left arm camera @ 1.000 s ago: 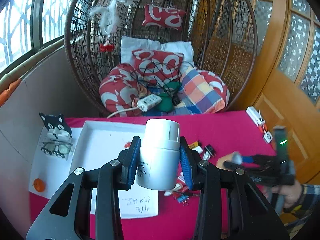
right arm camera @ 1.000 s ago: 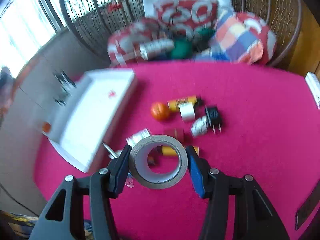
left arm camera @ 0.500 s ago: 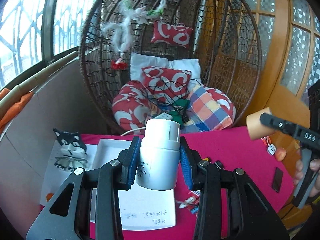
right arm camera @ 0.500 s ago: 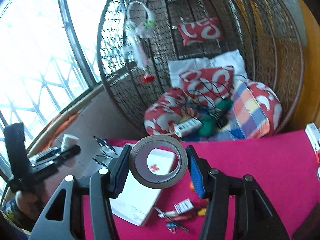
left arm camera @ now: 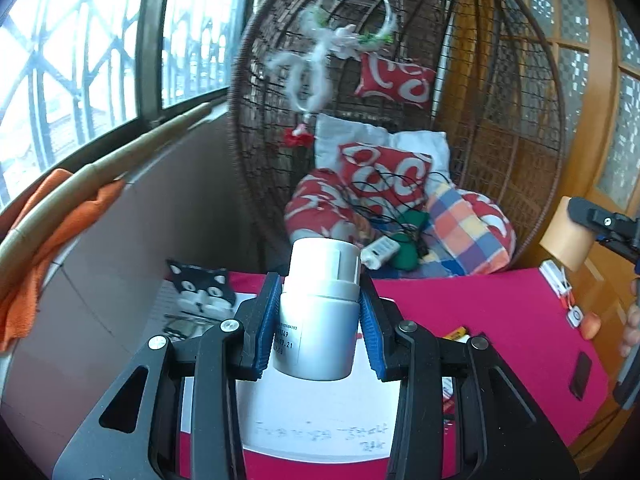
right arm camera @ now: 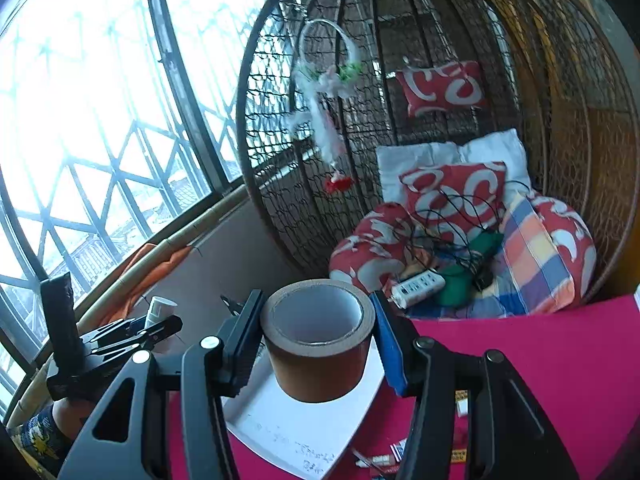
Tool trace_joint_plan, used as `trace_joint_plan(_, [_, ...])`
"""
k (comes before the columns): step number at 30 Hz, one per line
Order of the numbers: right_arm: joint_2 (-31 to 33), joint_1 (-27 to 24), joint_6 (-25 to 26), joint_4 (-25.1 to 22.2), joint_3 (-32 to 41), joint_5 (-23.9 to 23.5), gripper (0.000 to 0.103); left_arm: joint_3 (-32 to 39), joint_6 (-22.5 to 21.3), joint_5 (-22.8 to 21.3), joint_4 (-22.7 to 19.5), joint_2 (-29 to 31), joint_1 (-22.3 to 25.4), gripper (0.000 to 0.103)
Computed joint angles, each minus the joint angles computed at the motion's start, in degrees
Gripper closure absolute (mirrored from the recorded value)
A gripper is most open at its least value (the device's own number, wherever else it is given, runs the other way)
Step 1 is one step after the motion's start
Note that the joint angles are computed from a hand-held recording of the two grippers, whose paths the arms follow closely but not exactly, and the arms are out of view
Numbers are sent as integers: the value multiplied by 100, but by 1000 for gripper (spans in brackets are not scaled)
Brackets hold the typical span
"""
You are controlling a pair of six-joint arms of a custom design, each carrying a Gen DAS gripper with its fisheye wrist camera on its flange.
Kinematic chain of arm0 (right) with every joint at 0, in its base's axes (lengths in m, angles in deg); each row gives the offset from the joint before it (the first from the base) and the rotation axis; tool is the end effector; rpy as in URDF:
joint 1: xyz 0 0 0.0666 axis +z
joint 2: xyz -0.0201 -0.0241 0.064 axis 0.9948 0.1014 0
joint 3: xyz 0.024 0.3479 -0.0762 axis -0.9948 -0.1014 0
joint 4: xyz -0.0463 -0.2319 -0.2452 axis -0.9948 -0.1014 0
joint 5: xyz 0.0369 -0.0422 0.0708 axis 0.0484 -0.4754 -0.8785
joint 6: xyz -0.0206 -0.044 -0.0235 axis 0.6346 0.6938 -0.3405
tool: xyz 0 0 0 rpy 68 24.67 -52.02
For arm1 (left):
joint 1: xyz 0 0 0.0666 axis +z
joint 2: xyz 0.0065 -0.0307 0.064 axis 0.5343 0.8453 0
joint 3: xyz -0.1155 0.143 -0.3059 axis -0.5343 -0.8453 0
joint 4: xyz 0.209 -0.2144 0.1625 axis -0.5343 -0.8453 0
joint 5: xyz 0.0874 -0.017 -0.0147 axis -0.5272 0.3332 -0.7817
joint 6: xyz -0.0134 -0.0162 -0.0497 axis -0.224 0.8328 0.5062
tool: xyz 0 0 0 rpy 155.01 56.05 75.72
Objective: Organize rigid objects
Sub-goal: 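Carry the pill bottle to the tray while the right tool carries the tape roll, then open both tools to drop the bottle and tape roll into the tray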
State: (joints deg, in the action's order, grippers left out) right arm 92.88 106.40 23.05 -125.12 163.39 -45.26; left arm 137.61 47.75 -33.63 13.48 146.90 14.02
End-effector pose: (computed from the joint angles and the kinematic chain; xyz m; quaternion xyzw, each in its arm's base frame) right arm 0.3407 0.1392 0.5606 -0.0218 0.8481 0.1942 0.4925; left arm 0.3836 -0.1287 0.5331 0.0964 0.8792 -0.1175 0.4516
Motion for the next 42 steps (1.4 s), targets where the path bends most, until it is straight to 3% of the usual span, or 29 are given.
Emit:
trace_joint_plan(10, [636, 305, -124, -106, 467, 84, 51, 122, -42, 471, -315, 315, 358, 66])
trace_joint_plan(19, [1442, 558, -312, -692, 323, -100, 51, -332, -175, 719, -714, 877, 266, 66])
trace_joint_plan(23, [1995, 702, -317, -1056, 269, -255, 51, -457, -398, 925, -836, 1390, 259, 66])
trace_joint_plan(26, [2425, 788, -246, -1333, 413, -135, 51, -262, -350, 861, -1136, 1861, 236, 66])
trace_joint_plan(33, [2759, 857, -432, -1356, 404, 109, 51, -368, -73, 726, -1087, 1932, 191, 66])
trace_joint_plan(35, [2857, 876, -445, -1370, 480, 140, 51, -435, -61, 627, -970, 1868, 207, 61])
trace_joint_plan(37, [2941, 889, -459, -1372, 572, 125, 50, -500, 8, 545, -869, 1826, 268, 33])
trace_joint_plan(40, [2896, 912, -502, -1193, 531, 175, 47, -536, 227, 238, -646, 1822, 348, 11])
trace_joint_plan(41, [2902, 907, -494, -1176, 552, 156, 41, -539, 302, 211, -644, 1819, 397, 9])
trace_joint_plan(42, [2891, 913, -494, -1164, 555, 183, 18, -554, 377, 229, -617, 1798, 444, 9])
